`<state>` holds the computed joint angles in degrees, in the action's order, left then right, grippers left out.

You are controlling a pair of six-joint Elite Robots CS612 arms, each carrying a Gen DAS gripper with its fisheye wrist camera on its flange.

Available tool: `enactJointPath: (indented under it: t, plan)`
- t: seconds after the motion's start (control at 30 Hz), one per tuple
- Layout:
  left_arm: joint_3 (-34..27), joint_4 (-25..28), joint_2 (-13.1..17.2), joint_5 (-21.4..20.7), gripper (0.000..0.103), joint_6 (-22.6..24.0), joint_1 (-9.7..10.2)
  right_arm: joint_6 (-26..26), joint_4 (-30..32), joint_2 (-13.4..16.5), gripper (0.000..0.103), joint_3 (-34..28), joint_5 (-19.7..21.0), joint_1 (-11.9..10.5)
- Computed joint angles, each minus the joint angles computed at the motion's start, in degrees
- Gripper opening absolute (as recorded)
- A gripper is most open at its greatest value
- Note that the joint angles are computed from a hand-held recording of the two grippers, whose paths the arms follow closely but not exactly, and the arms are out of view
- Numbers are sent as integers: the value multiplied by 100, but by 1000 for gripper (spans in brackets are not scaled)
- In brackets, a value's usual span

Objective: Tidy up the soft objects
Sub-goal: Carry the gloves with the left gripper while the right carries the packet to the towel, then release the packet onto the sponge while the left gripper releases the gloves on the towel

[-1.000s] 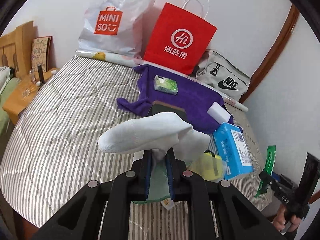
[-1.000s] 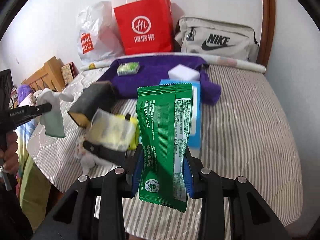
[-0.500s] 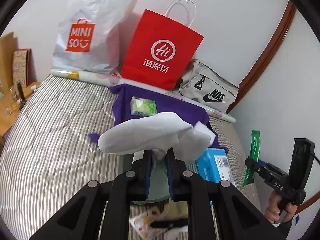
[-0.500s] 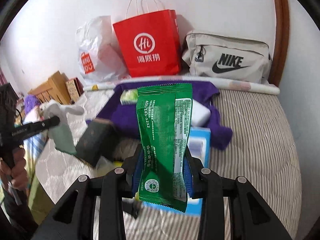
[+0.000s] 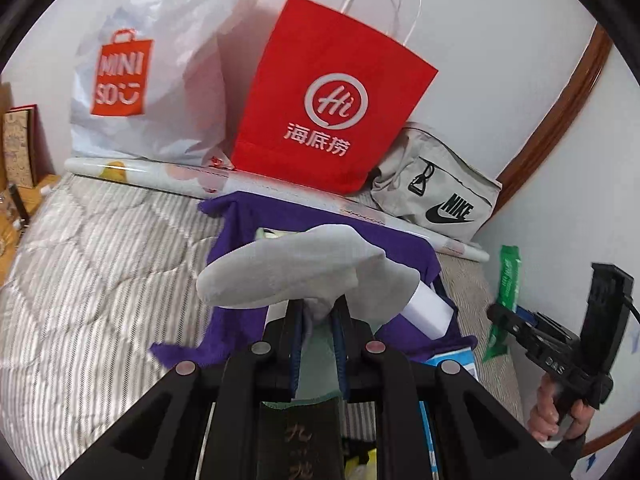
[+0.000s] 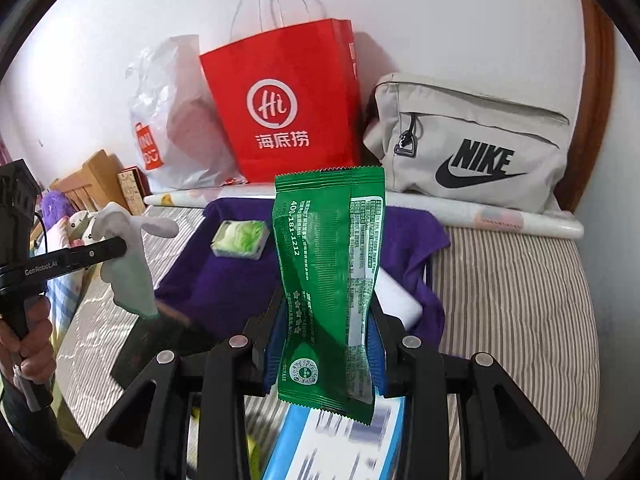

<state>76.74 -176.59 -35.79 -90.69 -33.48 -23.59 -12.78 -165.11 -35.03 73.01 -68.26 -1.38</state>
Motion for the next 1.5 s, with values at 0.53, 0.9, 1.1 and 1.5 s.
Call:
enactJointPath:
  t: [0.53,0.9,1.1,1.5]
  plan:
    - [-1234,1103,679,-518,14,-104,198,-100,1250,831,36,-1460,-264,52]
    - [-1654,1737,943,-564,14,13,207,-153,1878,1161,36,-2020,-517,73]
    - [-1848,1926,1069,-634,14,41,227,-201,2204,1312,37,-2299,-632,93]
    - [-2118,2233,1222,-735,23,123,241,-293,2409,1411,59,-2478,-590,105]
